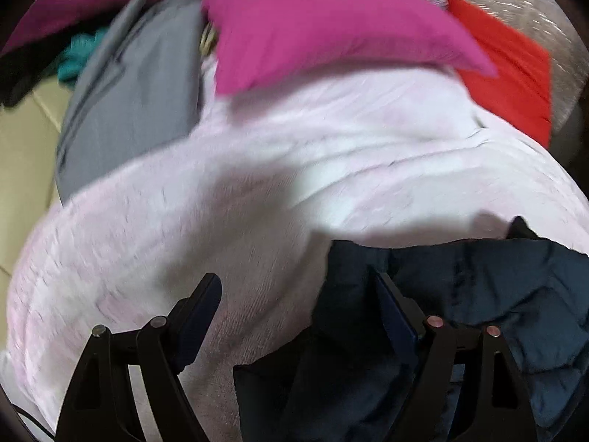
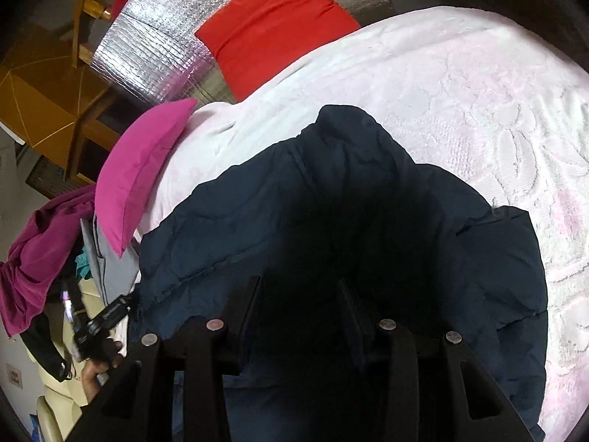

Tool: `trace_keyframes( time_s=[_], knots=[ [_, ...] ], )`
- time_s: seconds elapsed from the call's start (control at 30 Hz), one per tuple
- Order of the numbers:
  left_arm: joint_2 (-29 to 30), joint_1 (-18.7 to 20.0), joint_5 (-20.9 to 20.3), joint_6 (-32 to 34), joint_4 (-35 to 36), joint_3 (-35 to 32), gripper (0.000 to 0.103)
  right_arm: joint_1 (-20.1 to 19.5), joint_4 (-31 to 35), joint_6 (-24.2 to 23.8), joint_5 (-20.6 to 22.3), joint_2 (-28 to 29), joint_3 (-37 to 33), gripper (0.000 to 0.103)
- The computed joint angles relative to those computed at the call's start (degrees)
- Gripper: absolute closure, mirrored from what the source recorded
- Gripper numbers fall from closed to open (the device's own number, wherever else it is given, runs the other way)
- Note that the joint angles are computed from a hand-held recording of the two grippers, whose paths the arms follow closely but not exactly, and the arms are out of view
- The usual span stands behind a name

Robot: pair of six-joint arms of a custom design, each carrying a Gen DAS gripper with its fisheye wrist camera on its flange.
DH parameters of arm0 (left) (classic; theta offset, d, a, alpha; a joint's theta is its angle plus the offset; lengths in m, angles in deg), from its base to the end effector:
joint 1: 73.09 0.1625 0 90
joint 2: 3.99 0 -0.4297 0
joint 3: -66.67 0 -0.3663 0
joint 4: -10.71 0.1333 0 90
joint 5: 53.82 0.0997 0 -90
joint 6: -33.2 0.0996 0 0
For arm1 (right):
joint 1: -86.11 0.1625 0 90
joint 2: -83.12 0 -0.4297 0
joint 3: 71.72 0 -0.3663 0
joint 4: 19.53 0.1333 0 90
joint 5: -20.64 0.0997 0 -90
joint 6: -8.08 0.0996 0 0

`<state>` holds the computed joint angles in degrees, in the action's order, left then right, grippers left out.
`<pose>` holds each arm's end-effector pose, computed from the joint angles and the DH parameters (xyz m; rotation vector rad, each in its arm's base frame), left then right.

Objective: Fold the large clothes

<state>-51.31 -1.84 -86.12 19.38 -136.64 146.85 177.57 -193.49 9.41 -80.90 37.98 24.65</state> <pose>-0.0228 -0.7439 0.2725 -0.1655 2.1740 -0.7854 0.1304 -0.6660 0.1533 -0.0810 -2.8392 0.8405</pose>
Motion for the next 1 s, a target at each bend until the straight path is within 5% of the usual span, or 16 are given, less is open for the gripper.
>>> trace_keyframes(
  time_s=[0.2, 0.33, 0.43, 0.73, 1.0],
  knots=[
    [-1.9, -2.4, 3.9, 0.1, -1.6, 3.6, 0.017, -0.9, -0.3, 0.6, 3.2, -1.9, 1.4, 0.057],
    [-4.8, -4.8, 6.2, 1.9, -4.5, 8.2, 0.017, -1.4, -6.8, 0.3, 4.4, -5.2, 4.9, 0.035],
    [-7.1, -5.8, 6.4, 1.5, -5.1, 11.3, 0.017, -2.5, -9.7, 0.9, 4.5, -8.2, 7.7, 0.035],
    [-16.0, -5.6, 3.6, -14.4, 7.2, 20.9, 0.017, -7.0, -5.5, 4.7, 7.7, -14.0, 13.1, 0.035],
    [-21.7, -6.6, -1.3, -19.7, 2.0, 30.9, 0.017, -8.0, -1.8, 5.1, 7.8, -15.5, 15.8, 0.035]
  ],
)
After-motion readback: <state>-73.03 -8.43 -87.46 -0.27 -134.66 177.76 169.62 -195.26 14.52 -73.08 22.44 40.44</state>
